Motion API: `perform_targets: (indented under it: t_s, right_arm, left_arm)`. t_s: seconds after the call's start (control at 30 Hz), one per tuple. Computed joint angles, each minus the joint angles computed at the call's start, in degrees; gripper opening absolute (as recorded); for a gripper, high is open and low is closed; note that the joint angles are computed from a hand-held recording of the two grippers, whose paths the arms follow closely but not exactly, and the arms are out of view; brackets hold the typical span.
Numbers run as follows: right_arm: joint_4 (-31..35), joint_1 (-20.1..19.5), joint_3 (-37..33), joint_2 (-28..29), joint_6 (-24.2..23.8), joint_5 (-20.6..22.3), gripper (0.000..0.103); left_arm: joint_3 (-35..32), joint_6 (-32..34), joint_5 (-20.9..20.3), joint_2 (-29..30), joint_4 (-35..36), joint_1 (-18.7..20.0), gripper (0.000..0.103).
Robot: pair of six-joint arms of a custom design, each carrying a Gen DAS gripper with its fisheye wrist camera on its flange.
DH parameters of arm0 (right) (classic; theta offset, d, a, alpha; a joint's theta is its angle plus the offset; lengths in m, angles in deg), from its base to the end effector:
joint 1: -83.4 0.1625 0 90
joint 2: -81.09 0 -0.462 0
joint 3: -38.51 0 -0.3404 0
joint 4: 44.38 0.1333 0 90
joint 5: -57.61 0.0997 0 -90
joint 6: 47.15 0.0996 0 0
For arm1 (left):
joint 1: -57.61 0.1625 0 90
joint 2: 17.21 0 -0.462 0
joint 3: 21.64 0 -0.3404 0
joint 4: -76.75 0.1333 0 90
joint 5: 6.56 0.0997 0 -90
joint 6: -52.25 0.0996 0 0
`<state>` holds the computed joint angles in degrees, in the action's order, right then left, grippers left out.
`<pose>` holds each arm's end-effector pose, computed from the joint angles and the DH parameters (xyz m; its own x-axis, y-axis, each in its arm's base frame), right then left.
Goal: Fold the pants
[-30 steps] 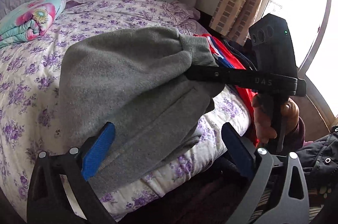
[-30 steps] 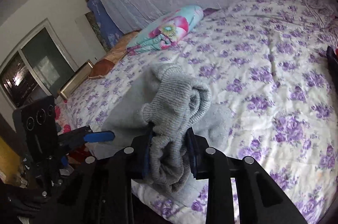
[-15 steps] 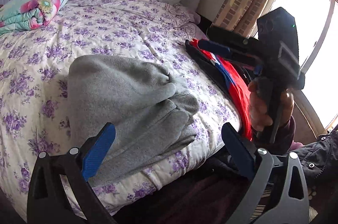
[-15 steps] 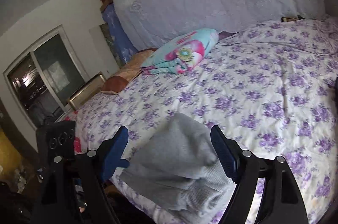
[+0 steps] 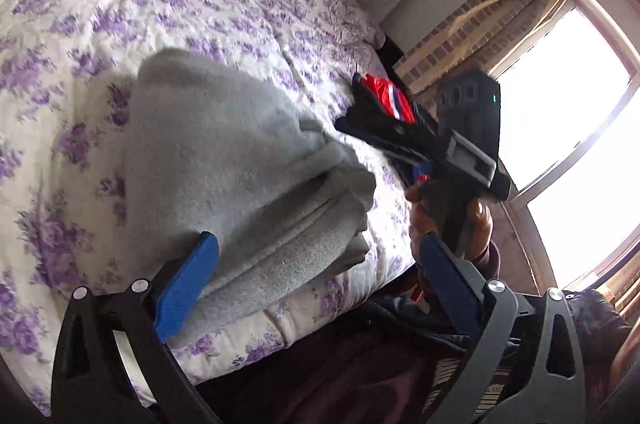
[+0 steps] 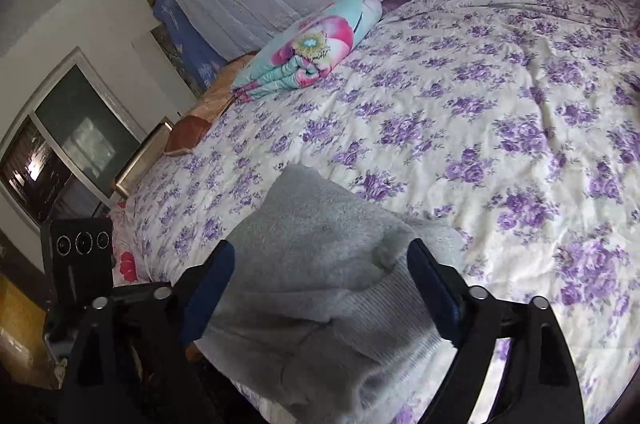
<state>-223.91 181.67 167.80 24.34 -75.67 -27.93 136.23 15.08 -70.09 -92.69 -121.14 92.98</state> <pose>0.2086 -0.4545 0.1583 -0.7983 -0.5976 0.0742 -0.5904 0.7524 -0.2923 -0.1330 -0.3123 0.2348 -0.9823 0.1775 -0.0605 0.1789 0.7902 -0.5861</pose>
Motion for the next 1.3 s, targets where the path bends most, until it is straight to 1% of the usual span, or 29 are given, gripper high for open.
perform_targets:
  t_s: [0.03,0.07,0.1,0.13,0.17,0.2,0.27,0.3,0.37,0.4,0.43,0.47,0.53,0.57,0.6,0.63,0.67,0.7,0.73,0.8,0.87,0.9,0.93,1.0,1.07,1.1,1.2,1.3]
  right_arm:
    - [-1.18,-1.26,1.51,-1.79,0.06,1.09,0.100]
    - [-0.65,-2.45,2.44,-3.48,0.09,1.23,0.100]
    - [1.34,-3.71,2.75,-4.80,0.32,0.84,0.100]
    - [3.74,-4.98,2.95,-5.67,1.03,0.55,0.100]
    - [6.42,-6.54,3.00,-6.15,1.82,0.98,0.100]
    - [8.80,-8.04,3.02,-6.08,2.76,1.68,0.100]
    - [12.00,-10.16,2.82,-4.66,4.04,2.31,0.100]
    - [13.56,-10.98,2.45,-3.65,4.65,3.28,0.100]
    - [18.27,-12.09,0.75,-1.16,4.94,6.70,0.100]
    - [18.30,-11.71,0.15,0.30,4.96,6.98,0.100]
    - [17.37,-11.33,-0.25,1.61,5.19,7.37,0.100]
    - [16.75,-10.97,-0.79,2.82,5.70,8.08,0.100]
    - [16.94,-9.30,-2.07,4.52,6.69,7.23,0.100]
    - [16.05,-8.31,-1.98,4.90,6.48,6.65,0.096]
    - [14.25,-7.06,-1.50,4.97,5.68,5.21,0.086]
    - [12.57,-6.43,-0.82,4.60,4.54,4.82,0.079]
    - [11.71,-6.19,-0.24,3.88,3.57,5.40,0.075]
    - [11.88,-6.10,0.09,2.96,2.83,6.57,0.068]
    - [12.42,-5.90,0.22,1.96,2.11,7.60,0.066]
    - [12.08,-5.42,0.34,0.23,0.13,8.13,0.066]
    - [12.85,-5.51,-0.75,-0.67,-0.30,8.31,0.066]
    - [13.87,-6.17,-1.68,-1.02,-0.29,8.56,0.066]
    - [14.36,-6.38,-2.96,-0.70,0.42,8.61,0.066]
    - [16.69,-6.18,-6.80,0.05,1.34,7.72,0.066]
    - [18.98,-4.45,-12.37,1.36,1.64,5.97,0.066]
    - [19.84,-3.48,-15.44,2.05,1.02,5.14,0.066]
    - [23.91,-0.14,-29.11,6.96,0.83,3.89,0.066]
    - [28.86,1.48,-45.71,14.37,1.38,4.21,0.066]
  left_arm:
    - [0.19,-0.64,2.17,-3.36,2.72,-1.14,0.098]
    - [-0.15,-0.95,3.90,-5.92,5.37,-1.01,0.098]
    - [-0.87,-0.81,4.25,-7.60,7.52,0.55,0.098]
    - [-1.93,0.10,2.46,-8.15,8.52,3.64,0.098]
    - [-3.06,1.93,-1.09,-7.46,8.03,7.69,0.098]
    - [-4.29,3.91,-4.86,-5.78,7.15,11.77,0.098]
    - [-7.03,7.34,-10.85,-1.17,6.00,18.07,0.098]
    - [-8.39,9.14,-13.56,0.97,6.47,20.41,0.098]
    - [-10.96,10.95,-16.05,4.70,8.33,23.22,0.098]
    - [-12.12,11.53,-17.50,6.48,8.65,24.57,0.098]
    - [-12.58,11.81,-18.06,7.67,7.90,25.12,0.098]
    - [-12.56,12.17,-17.86,8.09,6.95,24.80,0.098]
    - [-13.10,11.68,-17.16,8.07,8.20,24.04,0.098]
    - [-12.93,11.00,-16.67,8.15,7.89,23.63,0.098]
    - [-12.60,10.54,-15.74,8.13,7.49,22.92,0.098]
    - [-12.41,10.07,-14.59,8.20,7.22,22.11,0.098]
    - [-11.91,9.27,-13.73,8.06,6.52,21.12,0.098]
    - [-11.79,8.77,-13.10,8.18,5.88,20.24,0.098]
    - [-11.67,8.34,-12.47,8.09,5.51,19.11,0.098]
    - [-12.37,8.44,-12.54,7.56,6.30,17.36,0.098]
    - [-14.01,8.22,-9.93,7.97,8.12,15.13,0.098]
    - [-15.20,8.52,-9.18,8.66,8.70,14.91,0.098]
    - [-16.79,8.95,-9.34,9.69,9.28,15.44,0.098]
    - [-21.24,10.05,-10.91,12.61,10.30,17.98,0.098]
    - [-27.75,11.71,-12.64,14.11,14.87,20.81,0.098]
    - [-31.43,13.09,-12.95,14.71,17.55,21.94,0.098]
    - [-44.65,18.33,-11.99,16.64,25.24,24.11,0.098]
    - [-60.80,22.82,-12.25,20.74,33.41,26.99,0.098]
